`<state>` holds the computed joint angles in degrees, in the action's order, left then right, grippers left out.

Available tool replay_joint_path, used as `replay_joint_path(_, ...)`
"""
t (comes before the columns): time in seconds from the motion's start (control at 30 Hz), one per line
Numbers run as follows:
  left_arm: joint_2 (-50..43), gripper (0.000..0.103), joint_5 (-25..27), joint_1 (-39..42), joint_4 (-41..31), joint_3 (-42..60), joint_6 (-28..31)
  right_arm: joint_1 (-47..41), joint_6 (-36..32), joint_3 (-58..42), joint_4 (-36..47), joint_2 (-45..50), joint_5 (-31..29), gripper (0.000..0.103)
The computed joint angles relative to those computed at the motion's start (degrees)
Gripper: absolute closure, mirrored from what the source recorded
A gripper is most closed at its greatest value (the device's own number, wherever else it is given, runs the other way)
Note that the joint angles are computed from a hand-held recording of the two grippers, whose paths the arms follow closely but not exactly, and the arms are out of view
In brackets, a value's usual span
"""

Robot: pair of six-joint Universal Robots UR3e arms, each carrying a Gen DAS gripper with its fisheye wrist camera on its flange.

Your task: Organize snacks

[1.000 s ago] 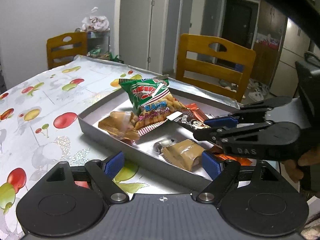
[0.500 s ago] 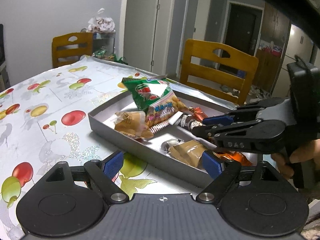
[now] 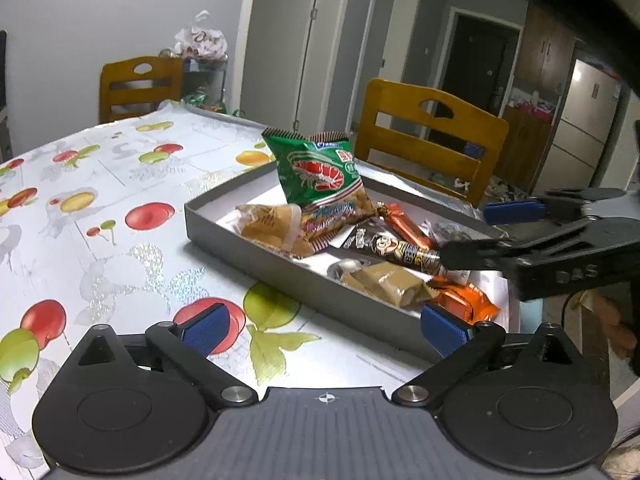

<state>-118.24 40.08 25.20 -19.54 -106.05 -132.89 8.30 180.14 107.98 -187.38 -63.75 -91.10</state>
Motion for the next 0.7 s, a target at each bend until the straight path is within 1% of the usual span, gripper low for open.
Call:
replay_joint_path(0.07, -0.34, 0.000, 0.10, 0.33, -0.83, 0.13, 2.33, 1.22, 0.83, 2.07, 2.18, -2.47, -2.13, 0.012)
replay_joint_path(0.17, -1.21, 0.000, 1.20, 0.69, 1.65, -0.73, 5.41, 2.77, 2.17, 5.10, 6.03, -6.51, -3.84, 0.012)
replay_joint_path(0.27, -1.95, 0.000, 1.56, 1.20, 1.78, -0.78, 7.35, 5.57, 8.09, 8.19, 5.20, -8.46, -7.82, 0.010)
replay_joint_path(0.33, -2.39, 0.000, 1.42, 1.58, 2.52, -1.04, 7.52, 8.31, 13.25, 9.67, 3.24, -8.09, -11.82, 0.009)
replay_joint_path(0.4, -2.64, 0.000, 1.64, 1.73, 3.87, -1.52, 7.70, 11.14, 16.79, 10.88, 1.09, -6.95, -15.49, 0.009)
replay_joint_path(0.53, -3.82, 0.000, 2.04, 2.04, 10.51, -3.87, 8.41, 14.77, 22.31, 12.14, -1.09, -4.48, -17.84, 0.009)
replay_joint_path(0.7, -4.37, 0.000, 3.52, 1.82, 9.80, -3.27, 8.29, 16.49, 26.87, 7.57, 6.63, -1.81, -19.68, 0.009)
